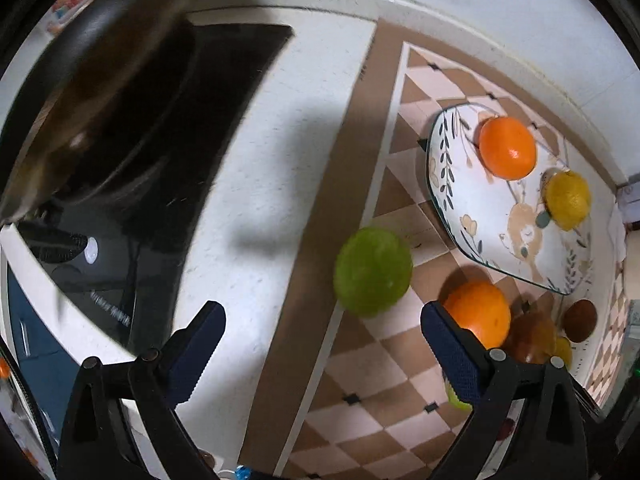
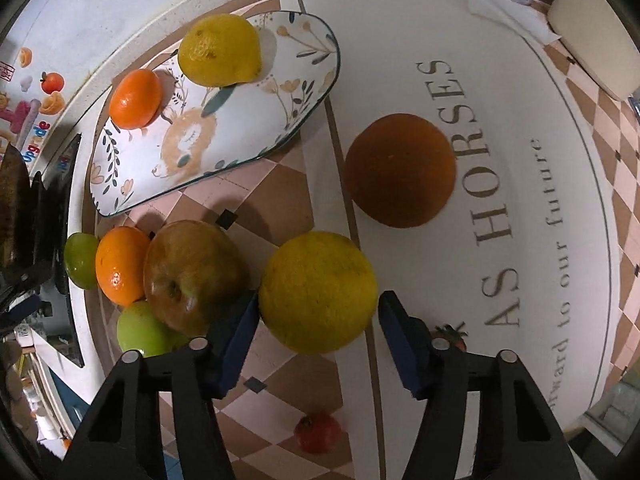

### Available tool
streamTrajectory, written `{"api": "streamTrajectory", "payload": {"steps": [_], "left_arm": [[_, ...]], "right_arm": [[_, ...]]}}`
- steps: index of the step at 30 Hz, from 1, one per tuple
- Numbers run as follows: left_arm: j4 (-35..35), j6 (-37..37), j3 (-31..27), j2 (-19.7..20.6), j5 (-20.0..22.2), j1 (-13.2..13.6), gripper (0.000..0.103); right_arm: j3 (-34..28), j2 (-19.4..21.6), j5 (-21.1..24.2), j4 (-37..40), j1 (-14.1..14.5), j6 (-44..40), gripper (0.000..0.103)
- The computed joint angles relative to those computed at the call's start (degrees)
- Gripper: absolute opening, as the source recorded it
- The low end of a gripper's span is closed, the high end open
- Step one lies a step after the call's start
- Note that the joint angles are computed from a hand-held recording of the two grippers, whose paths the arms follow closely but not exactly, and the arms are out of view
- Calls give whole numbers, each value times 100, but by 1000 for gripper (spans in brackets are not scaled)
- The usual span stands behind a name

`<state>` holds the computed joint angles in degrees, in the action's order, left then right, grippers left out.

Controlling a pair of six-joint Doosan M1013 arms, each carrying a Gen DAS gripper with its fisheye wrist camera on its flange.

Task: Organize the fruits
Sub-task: 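Grasp the green apple with the left tool while the right tool grasps a lemon, then place the green apple on the plate with the left tool while the right tool places the lemon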

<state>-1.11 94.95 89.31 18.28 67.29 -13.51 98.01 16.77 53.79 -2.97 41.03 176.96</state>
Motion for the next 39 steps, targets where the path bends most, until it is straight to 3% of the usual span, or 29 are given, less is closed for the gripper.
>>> {"api": "streamTrajectory", "payload": {"steps": [6, 12, 21, 30, 36, 39], "left_arm": [[0, 415, -28, 212, 25, -166, 89], [-142, 698, 16, 296, 37, -175, 52], [-126, 959, 425, -58, -123, -178, 52], [-509, 1248, 1019, -577, 100, -94, 52], [-1070, 1577, 806, -817, 211, -79, 52], [-1342, 1712, 483, -747, 242, -85, 52]], "right_arm": [[-121, 82, 158, -144, 10, -70, 61], [-118, 68, 142, -62, -63, -141, 61], [-23, -1, 56, 171, -33, -308, 60], [-42, -72, 179, 161, 148, -219, 60], [-253, -258, 107, -339, 165, -57, 60], [-453, -215, -61, -488, 51, -214, 60]]}}
